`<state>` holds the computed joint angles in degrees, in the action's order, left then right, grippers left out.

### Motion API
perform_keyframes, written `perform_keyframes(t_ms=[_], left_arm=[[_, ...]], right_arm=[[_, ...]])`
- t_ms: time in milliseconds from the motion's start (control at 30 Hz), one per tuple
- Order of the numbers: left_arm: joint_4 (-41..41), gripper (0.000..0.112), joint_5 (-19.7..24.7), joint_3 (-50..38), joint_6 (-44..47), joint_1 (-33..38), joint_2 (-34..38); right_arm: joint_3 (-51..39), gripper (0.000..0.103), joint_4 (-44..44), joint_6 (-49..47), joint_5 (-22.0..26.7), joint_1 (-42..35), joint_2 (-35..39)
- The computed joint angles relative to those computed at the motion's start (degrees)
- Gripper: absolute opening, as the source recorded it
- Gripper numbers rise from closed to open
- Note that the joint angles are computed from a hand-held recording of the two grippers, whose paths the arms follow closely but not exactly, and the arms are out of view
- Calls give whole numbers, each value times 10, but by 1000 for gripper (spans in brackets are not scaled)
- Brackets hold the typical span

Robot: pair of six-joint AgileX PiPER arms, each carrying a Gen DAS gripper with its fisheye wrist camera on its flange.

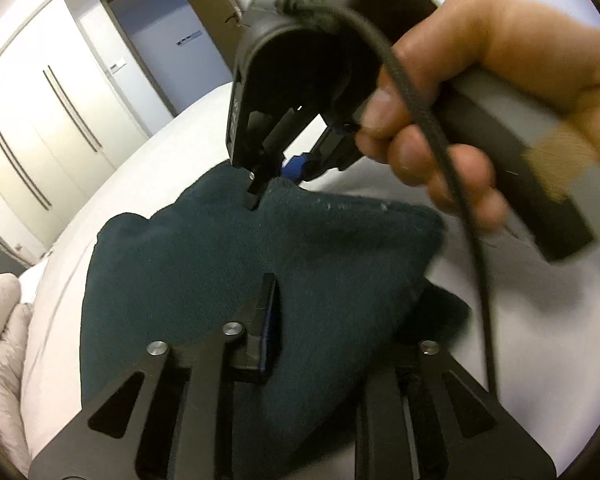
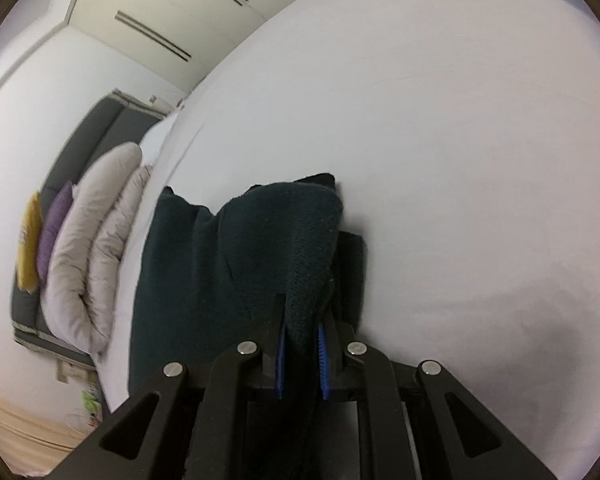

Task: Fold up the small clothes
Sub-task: 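Release the folded sweater with both tools and press it flat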

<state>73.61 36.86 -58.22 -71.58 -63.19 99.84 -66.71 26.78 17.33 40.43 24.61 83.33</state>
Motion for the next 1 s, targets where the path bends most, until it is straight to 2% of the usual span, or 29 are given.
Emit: perform_keyframes(t_ms=[33, 100, 133, 167, 200, 267, 333, 367, 467, 533, 567, 600, 633, 667, 700, 733, 833, 1000], left_arm=[[-30, 34, -25, 7, 27, 9, -19], [-83, 76, -85, 59, 55, 31, -88], [-75, 82, -112, 101, 39, 36, -136], [-53, 84, -121, 140, 19, 36, -177], [-48, 84, -127, 172, 21, 41, -215], [-76, 84, -162, 213, 69, 83, -275], [-77, 84, -172, 230, 80, 126, -314], [-102, 84, -182, 227, 114, 162, -320], [-259, 76, -223, 190, 286, 272, -309], [-362, 74, -246, 162, 401, 325, -284], [-417, 65, -240, 143, 458, 338, -267], [-474, 59, -212, 114, 515, 332, -257], [-532, 59, -197, 93, 573, 337, -238], [-569, 57, -181, 77, 610, 342, -217], [-583, 54, -176, 74, 626, 347, -204], [-575, 54, -183, 82, 626, 352, -198], [-480, 54, -179, 103, 558, 335, -204], [-534, 49, -198, 114, 669, 372, -199]], right_arm=[[4, 16, 11, -2, -4, 0, -4], [15, 21, 30, -7, -6, -5, -18], [20, 22, 20, 9, -7, -3, -29], [25, 28, 0, 35, -7, 3, -43], [29, 33, -27, 65, -5, 12, -60], [38, 51, -121, 163, 6, 49, -103], [47, 52, -219, 268, 26, 102, -145], [51, 52, -270, 325, 38, 139, -167], [64, 53, -416, 495, 70, 269, -218], [67, 53, -475, 564, 101, 328, -224], [62, 53, -498, 588, 125, 355, -214], [56, 53, -510, 598, 146, 369, -200], [58, 44, -507, 600, 158, 373, -191], [64, 27, -494, 599, 154, 370, -185], [69, 22, -478, 594, 145, 364, -182], [69, 20, -476, 599, 151, 369, -173], [75, 14, -499, 622, 161, 390, -176], [86, 11, -515, 665, 166, 413, -188]])
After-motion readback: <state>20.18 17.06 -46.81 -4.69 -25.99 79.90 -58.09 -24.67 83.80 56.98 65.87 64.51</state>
